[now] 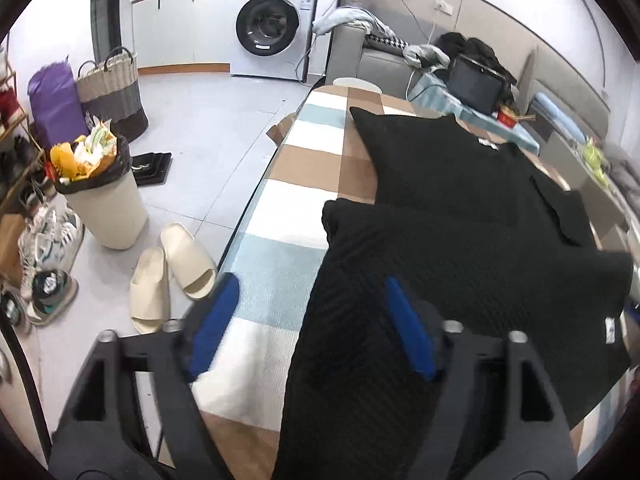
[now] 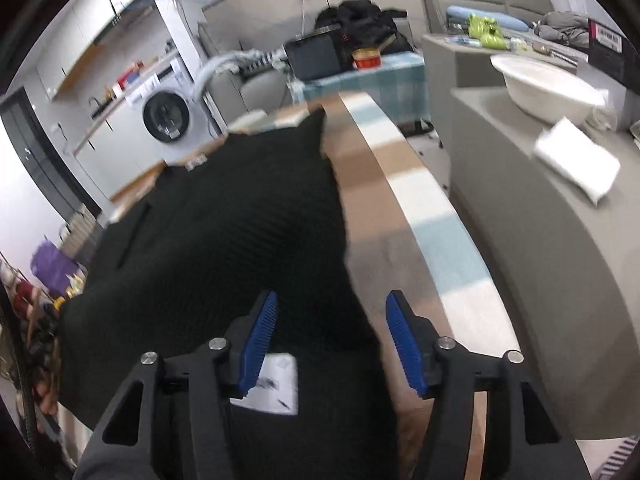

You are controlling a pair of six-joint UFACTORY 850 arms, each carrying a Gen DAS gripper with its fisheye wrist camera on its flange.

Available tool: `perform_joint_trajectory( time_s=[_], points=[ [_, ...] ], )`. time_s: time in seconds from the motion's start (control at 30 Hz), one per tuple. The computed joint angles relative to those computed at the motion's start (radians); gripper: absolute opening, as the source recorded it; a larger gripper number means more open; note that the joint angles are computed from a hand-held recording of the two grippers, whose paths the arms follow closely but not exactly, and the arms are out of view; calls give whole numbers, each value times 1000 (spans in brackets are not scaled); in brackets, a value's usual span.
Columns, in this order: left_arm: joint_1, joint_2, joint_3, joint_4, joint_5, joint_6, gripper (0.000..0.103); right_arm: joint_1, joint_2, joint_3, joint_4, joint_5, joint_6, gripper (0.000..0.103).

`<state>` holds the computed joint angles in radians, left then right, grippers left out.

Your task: Fold small clothes

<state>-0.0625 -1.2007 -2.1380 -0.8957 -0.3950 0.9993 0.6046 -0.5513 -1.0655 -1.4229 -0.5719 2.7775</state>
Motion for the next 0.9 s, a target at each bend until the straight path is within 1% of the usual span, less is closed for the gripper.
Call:
perform_joint_trajectory(
  time_s=[0.07, 0.1, 0.17, 0.2, 0.23, 0.27, 0.3, 0.33, 0.4, 0.43, 0.47, 0.53, 0.6, 0.73, 0.77, 0.83, 0.87, 0.9],
  points=[
    [-5, -59, -104, 100, -63, -96, 74, -14, -9, 4, -35, 19, 13, 59],
    [-9, -75, -123, 125, -69, -112, 73, -20, -15, 2, -42, 24, 18, 61],
    [-25, -123, -203, 219, -89, -186, 64, -51, -41, -30, 8, 57, -45, 61],
    [-34, -149, -243, 259, -110, -217, 51, -56, -50, -42, 14, 62, -51, 61],
    [-41, -194, -324, 289, -160, -241, 38, -67, -65, -61, -7, 80, -57, 61],
    [-48, -216, -362, 307, -186, -260, 36, -82, -80, -86, 8, 97, -105, 61],
    [-56, -228, -381, 325, -182, -276, 35, -85, -95, -112, 42, 97, -172, 61],
    [-64, -236, -389, 332, -166, -274, 32, -88, -109, -135, 74, 93, -236, 61],
    [-75, -242, -392, 338, -155, -266, 28, -94, -128, -171, 147, 97, -352, 53],
    [-79, -229, -366, 329, -136, -241, 26, -94, -136, -184, 168, 92, -386, 50],
    [-82, -211, -332, 325, -116, -211, 26, -95, -142, -190, 179, 99, -405, 44],
    [-86, -165, -245, 291, -76, -135, 21, -89, -145, -192, 178, 94, -397, 39],
    [-87, -93, -115, 229, -27, -32, 20, -78, -140, -190, 208, 89, -412, 31],
    [-68, 2, 56, 112, 8, 122, 19, -44, -122, -172, 235, 82, -401, 30],
    [-60, 36, 116, 68, 20, 176, 19, -36, -118, -167, 237, 82, -397, 30],
    [-44, 90, 210, -3, 31, 264, 19, -2, -99, -139, 223, 86, -353, 30],
    [-32, 123, 266, -55, 32, 335, 19, 10, -91, -128, 216, 88, -335, 30],
    [-25, 143, 301, -91, 36, 382, 22, 32, -78, -106, 195, 90, -297, 30]
  ],
)
